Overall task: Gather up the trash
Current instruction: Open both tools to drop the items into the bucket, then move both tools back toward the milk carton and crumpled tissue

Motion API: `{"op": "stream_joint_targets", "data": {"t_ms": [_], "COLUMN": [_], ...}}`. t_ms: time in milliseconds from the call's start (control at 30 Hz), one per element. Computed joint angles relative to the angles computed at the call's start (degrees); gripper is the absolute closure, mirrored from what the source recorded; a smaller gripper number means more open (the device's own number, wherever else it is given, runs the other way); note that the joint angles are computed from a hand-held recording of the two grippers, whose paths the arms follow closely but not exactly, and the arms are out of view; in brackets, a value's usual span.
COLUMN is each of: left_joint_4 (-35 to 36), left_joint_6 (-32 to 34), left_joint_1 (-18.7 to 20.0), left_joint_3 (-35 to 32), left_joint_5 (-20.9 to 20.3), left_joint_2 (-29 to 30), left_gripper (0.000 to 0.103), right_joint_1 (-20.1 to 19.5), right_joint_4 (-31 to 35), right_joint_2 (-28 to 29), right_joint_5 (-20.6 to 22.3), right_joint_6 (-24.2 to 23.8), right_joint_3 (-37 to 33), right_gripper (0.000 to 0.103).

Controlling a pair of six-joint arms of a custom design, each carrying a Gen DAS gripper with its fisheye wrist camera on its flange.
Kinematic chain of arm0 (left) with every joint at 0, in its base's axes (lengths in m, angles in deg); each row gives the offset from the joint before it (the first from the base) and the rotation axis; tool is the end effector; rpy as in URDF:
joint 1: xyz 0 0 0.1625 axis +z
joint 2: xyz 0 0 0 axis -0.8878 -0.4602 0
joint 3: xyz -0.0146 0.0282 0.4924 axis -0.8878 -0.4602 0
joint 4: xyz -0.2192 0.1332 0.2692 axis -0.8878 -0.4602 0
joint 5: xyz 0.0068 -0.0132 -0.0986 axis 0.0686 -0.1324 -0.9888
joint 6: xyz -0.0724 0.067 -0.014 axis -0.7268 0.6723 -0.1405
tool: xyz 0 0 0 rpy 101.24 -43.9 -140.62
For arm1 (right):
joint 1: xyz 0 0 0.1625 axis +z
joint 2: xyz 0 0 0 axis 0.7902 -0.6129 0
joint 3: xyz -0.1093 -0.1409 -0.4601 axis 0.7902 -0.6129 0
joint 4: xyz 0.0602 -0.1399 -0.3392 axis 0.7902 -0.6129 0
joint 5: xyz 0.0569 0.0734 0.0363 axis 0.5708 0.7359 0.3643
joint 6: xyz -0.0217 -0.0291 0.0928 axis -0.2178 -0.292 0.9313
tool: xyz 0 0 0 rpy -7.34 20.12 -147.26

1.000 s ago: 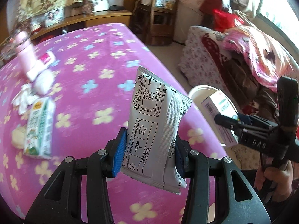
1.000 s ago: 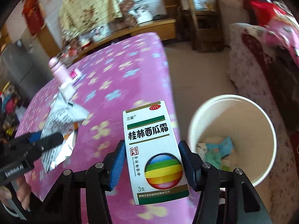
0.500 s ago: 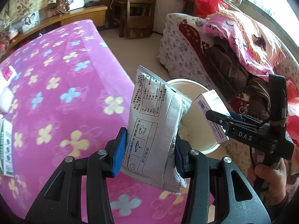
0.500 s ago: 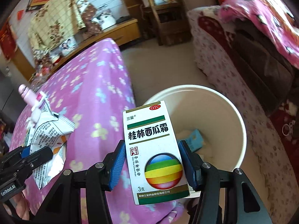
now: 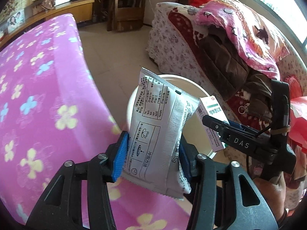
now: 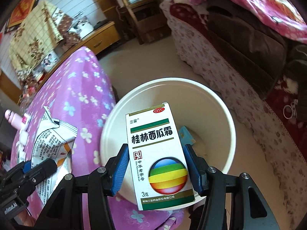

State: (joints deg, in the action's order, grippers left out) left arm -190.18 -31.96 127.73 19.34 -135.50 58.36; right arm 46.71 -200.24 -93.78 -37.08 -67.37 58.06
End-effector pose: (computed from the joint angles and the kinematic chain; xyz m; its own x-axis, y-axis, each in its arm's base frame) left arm -0.2044 -0.8577 0.1733 -0.7855 0.4325 -0.4427 0.5468 0.8201 -0.1688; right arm 0.2018 -0.8111 0.1292 -0.8521 0.2727 0.4468 -0.0624 0.7946 -0.6039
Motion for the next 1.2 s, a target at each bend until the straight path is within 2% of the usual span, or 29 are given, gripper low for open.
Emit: {"op": "stream_joint_targets", "data": {"t_ms": [67,100,567,767,1200], "left_joint_4": [-0.25,-0.31,-0.34,-2.35,-10.65], "left_joint_6": [-0.37,-0.63,-1.4,-0.76,1.76], "left_joint_1": [0.15,0.21,0.66,0.73,0.96], "left_joint_3": [-0.31,-0.41,1.07,3.13,9.96], "left_joint_5": [-1.07,-1.31,-0.32,1.52,7.52], "left_joint_2": [0.5,0.66,-0.42,-1.6,-6.17], "left_gripper": [0.045,0.044,0.042,0.042,0.042], "right_joint_1": [0.08,0.14,0.18,0.23,1.74], "right_joint_4": [-0.18,-0.22,-0.43,-0.21,-2.17], "right_joint_2": [0.21,0.3,0.15,0.25,1.65], "right_joint_5": [-1.79,-2.77,-2.33,-1.85,-0.6], "right_joint_6": [0.55,0.62,1.05,1.18,-2.42], "right_joint_3": [-0.3,-0.44,0.09,-0.08,-0.55], "right_gripper": [0.043,0.038,0.037,0.037,0.036]}}
